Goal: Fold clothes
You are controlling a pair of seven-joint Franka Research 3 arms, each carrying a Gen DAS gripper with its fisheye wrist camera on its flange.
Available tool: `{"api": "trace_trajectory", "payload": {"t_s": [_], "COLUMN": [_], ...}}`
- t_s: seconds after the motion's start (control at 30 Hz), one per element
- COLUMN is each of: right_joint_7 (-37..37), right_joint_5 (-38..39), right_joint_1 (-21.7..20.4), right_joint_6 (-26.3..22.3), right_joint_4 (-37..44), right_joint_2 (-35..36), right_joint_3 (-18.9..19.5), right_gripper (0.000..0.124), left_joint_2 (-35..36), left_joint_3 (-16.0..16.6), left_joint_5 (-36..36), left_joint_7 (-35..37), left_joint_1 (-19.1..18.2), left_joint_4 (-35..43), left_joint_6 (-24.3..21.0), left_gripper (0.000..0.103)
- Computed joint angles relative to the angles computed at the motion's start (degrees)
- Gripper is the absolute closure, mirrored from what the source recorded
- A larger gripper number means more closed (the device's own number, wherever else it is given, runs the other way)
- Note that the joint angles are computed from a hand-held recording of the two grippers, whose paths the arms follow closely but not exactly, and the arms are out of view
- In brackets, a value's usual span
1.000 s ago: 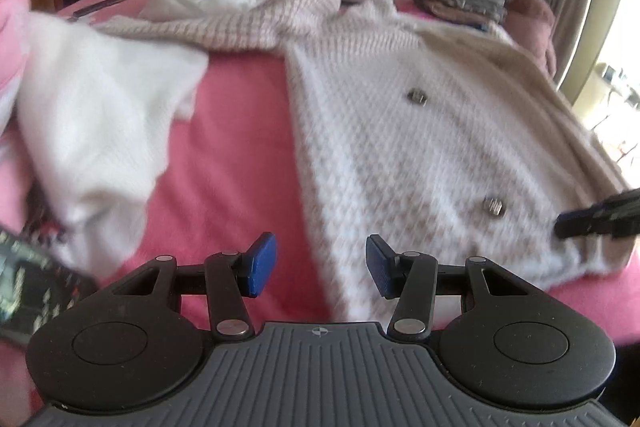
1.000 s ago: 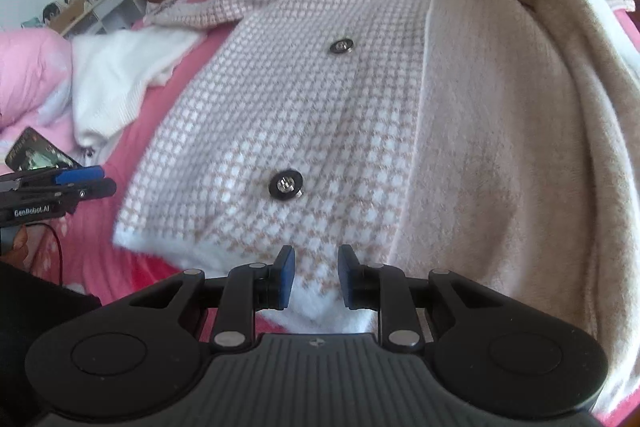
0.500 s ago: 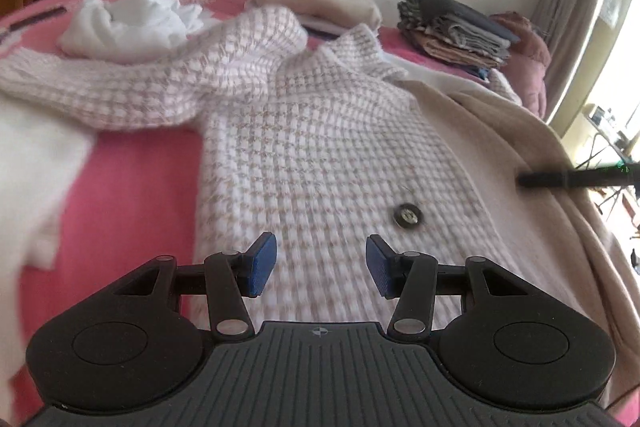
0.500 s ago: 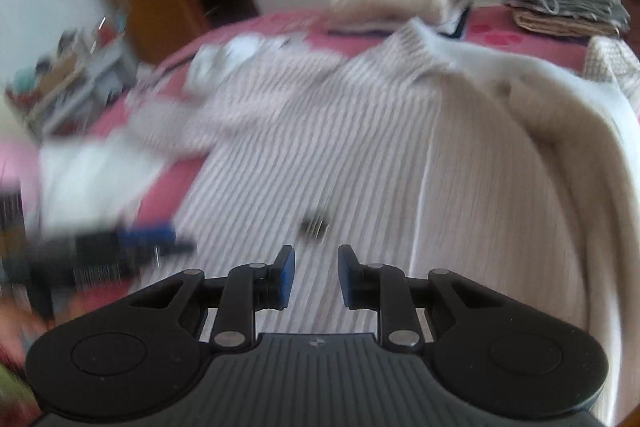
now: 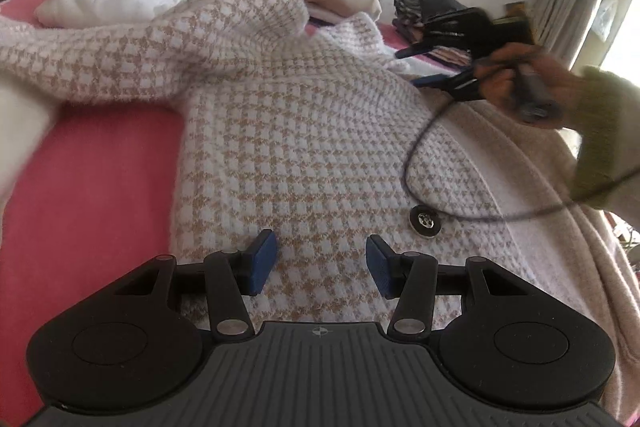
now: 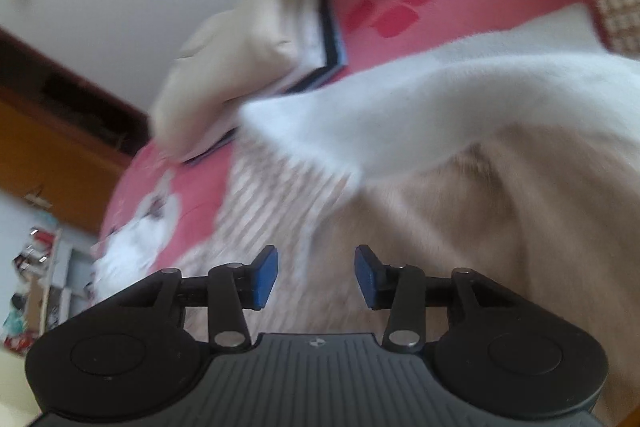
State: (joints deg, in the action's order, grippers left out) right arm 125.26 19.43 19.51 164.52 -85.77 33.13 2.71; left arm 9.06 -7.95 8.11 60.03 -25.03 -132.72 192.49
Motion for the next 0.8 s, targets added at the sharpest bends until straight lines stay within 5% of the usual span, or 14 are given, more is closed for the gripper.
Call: {"api": "trace_trajectory", "payload": {"t_s": [0.13,0.2,0.37,0.47,0.6,0.73,0.8], "right_joint_7": [-0.4,0.4,2.2,3.2,5.1,10.3,15.6], "right_joint_5": [-2.6,-6.7,-16.8,-21.0,-25.7,-27.6,-29.6], "right_joint_1": [1.1,3.6,10.4,12.4,11.9,11.0,12.5], "right_joint_6": [-0.9,-1.4,5.6,1.7,-8.1,-8.5,-9.1], "right_joint_4": [7.9,10.8,12.7,17.8,26.2,24.8,23.5], "right_joint_2": [5.8,7.5,8.8,11.9,17.6,18.0,16.7], "right_joint_3": [-1.7,-5.0,-14.4,-18.4,-19.4,-18.5,-20.5], "right_gripper": [0.091,0.115,0.117,0.117,0.117,0.116,0.106], "left_joint_2": [0.5,0.5,0.9,1.2,1.5,1.8,1.8], "left_joint_3": [-1.7,1.0,9.3,12.7,12.0,9.6,9.5], "left_joint_5": [1.6,-0.9,-11.8,-17.6,-21.5,-22.2,-22.9], "left_joint_7": [-0.8,1.7,12.1,18.1,22.2,23.2,23.9], "left_joint_1": [2.1,-1.2,-12.1,-17.0,-17.2,-14.9,-14.9], "left_joint_4": [-0.4,-0.6,-0.3,-0.2,-0.1,0.1,0.1], "left_joint_6": [1.7,2.2,2.0,2.2,2.7,3.0,3.0], "left_gripper": [0.053,0.053,0.054,0.053,0.053,0.053,0.053]}}
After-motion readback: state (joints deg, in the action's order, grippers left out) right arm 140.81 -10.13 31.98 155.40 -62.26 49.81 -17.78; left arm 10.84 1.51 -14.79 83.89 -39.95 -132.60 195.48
